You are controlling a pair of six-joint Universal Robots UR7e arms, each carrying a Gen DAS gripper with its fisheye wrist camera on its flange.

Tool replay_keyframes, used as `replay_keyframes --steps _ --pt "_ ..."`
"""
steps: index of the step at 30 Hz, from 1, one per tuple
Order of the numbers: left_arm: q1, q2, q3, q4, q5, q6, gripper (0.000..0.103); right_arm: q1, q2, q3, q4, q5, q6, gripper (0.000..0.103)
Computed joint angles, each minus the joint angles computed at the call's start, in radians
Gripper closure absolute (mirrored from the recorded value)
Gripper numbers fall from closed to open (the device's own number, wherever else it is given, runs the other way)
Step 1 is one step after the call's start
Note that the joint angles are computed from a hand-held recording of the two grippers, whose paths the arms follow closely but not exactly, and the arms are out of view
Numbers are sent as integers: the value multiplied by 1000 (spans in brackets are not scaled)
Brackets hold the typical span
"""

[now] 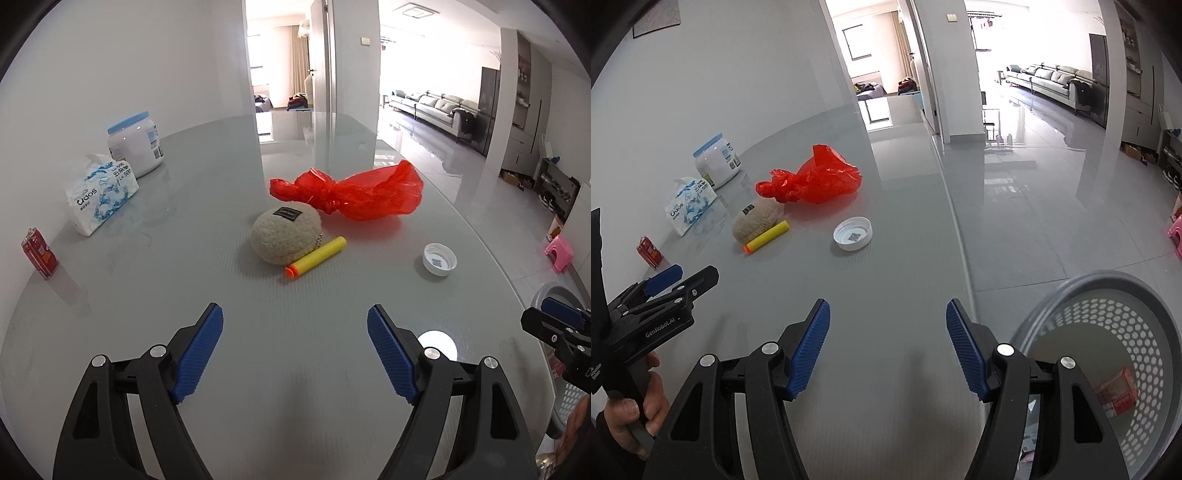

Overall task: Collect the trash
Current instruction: 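Close the right tool on the white bottle cap, then reach the left tool to the yellow foam dart and close on it while the right tool holds the cap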

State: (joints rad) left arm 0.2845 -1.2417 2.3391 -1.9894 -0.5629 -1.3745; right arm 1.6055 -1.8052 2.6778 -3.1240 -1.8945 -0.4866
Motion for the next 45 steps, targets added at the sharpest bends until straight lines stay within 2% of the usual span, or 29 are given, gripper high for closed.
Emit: replay_keyframes --steps 9,17,27,30,32,33,35,39,45 --pt "67 -16 6 -61 46 97 23 83 298 -118 -126 -93 27 40" --pt "101 -53 25 -96 36 108 22 103 442 -191 -157 -159 41 40" --pt "126 -94 32 -73 27 64 22 120 517 -218 -206 -194 24 41" --pt "129 -92 31 -76 27 72 22 132 542 -220 -238 -209 5 52" --pt "130 -89 30 -74 29 73 22 134 546 -218 -247 -208 -6 63" --pt "130 -86 28 -73 29 72 22 133 544 -216 -247 -204 -9 64" --pt "134 -81 27 -72 29 74 22 127 535 -209 -244 -183 -4 64" --pt "145 -61 20 -85 24 88 22 91 466 -173 -219 -93 35 64" --pt "175 -17 14 -227 -17 199 22 44 373 -107 -203 15 63 64"
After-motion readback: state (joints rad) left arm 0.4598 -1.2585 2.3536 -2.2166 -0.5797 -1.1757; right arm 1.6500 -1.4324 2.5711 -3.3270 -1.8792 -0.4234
